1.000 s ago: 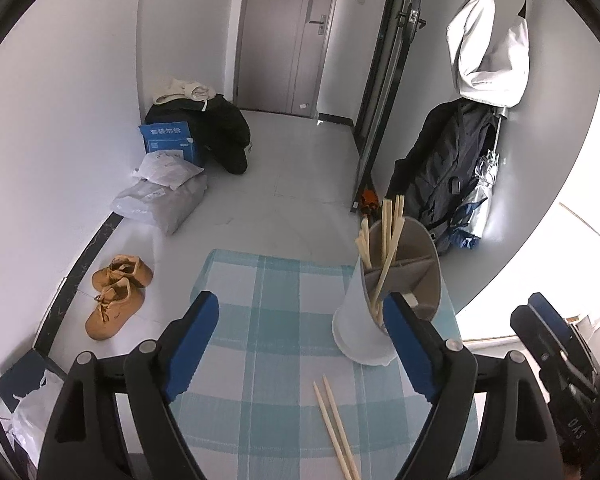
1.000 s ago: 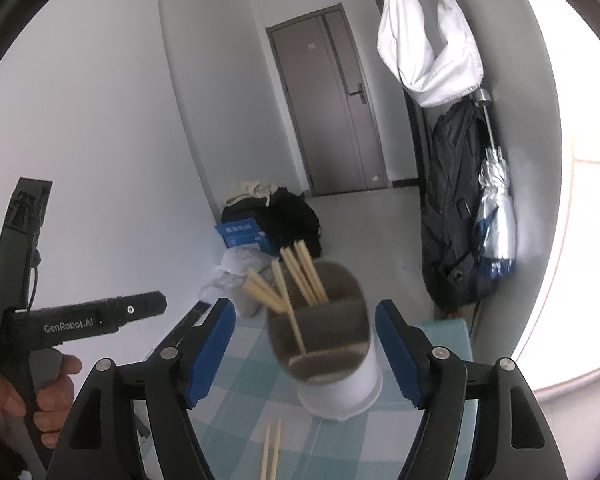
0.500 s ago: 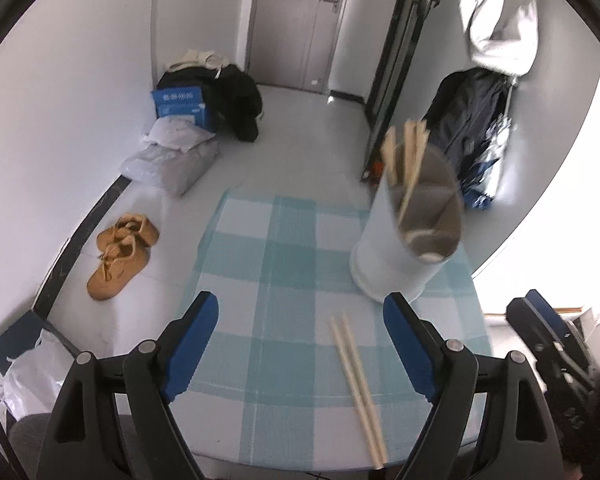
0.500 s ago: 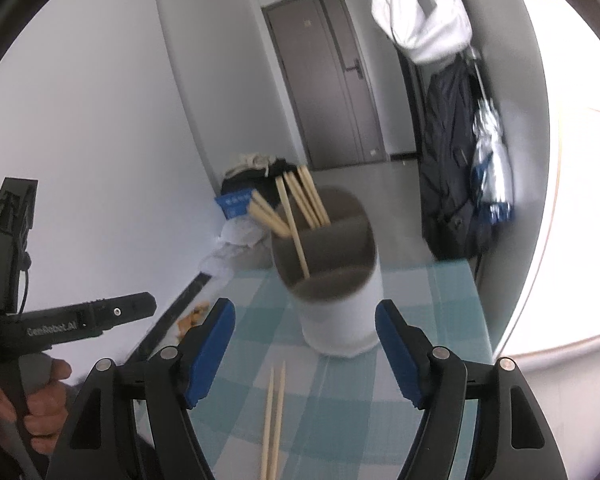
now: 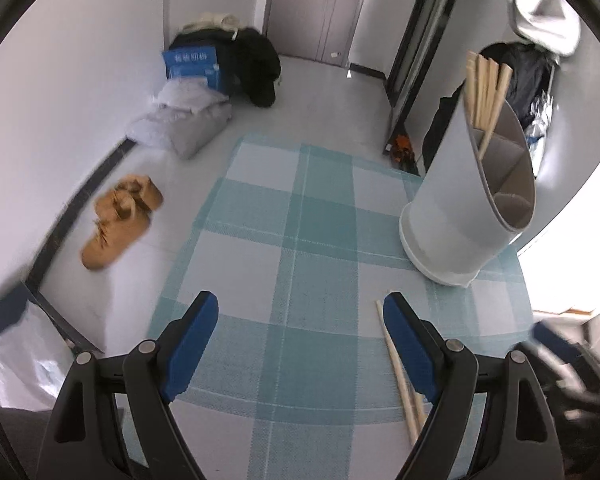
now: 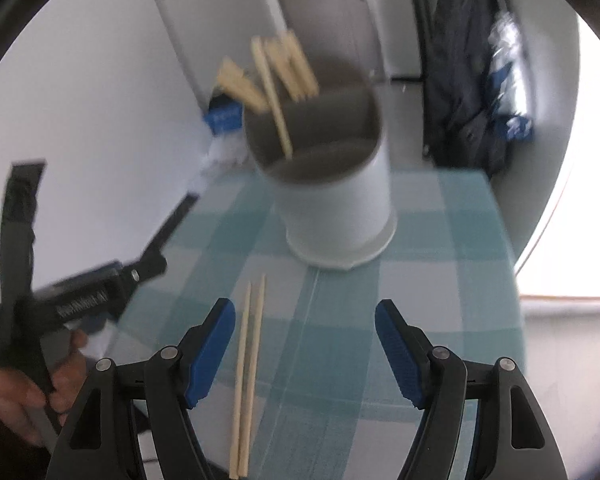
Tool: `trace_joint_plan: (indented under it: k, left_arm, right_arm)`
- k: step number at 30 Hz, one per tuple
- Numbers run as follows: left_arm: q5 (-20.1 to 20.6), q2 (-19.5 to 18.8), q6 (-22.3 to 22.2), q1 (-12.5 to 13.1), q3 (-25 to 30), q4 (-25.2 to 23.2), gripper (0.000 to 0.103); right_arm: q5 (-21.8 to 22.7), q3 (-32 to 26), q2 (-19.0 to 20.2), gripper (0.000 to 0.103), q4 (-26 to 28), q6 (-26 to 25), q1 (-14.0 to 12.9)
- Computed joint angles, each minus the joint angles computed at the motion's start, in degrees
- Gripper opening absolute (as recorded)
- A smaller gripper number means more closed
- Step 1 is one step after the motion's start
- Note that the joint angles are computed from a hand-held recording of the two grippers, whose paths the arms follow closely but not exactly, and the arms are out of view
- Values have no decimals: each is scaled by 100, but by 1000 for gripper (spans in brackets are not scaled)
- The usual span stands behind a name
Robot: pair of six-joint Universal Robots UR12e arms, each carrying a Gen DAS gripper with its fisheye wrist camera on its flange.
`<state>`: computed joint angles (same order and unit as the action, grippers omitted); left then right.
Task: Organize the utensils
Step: 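Lower the right tool onto the chopsticks and grasp one, then lift the chopstick with the right tool while the left tool grasps the last chopstick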
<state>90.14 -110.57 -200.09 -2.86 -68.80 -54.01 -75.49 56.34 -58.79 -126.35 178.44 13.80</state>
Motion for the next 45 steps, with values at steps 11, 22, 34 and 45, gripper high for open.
trace_joint_plan:
  k: [11,22,34,45]
  left_arm:
    - [232,63,-83,128,-92,245,81]
    - [-21,53,-311,314,-108,-23,81]
    - [-225,60,-490,388,-107,-181,81]
    - [-474,56,-261,369,-92,-357,81]
  right_arm:
    - [-486,-1206,781,55,1130,-599,279]
    - [-737,-1533,1029,41,1575,-759,390]
    - [-1049,-1697,1138,7,1565,-1378,553]
    - [-418,-1313,869,4,1000,-641,329]
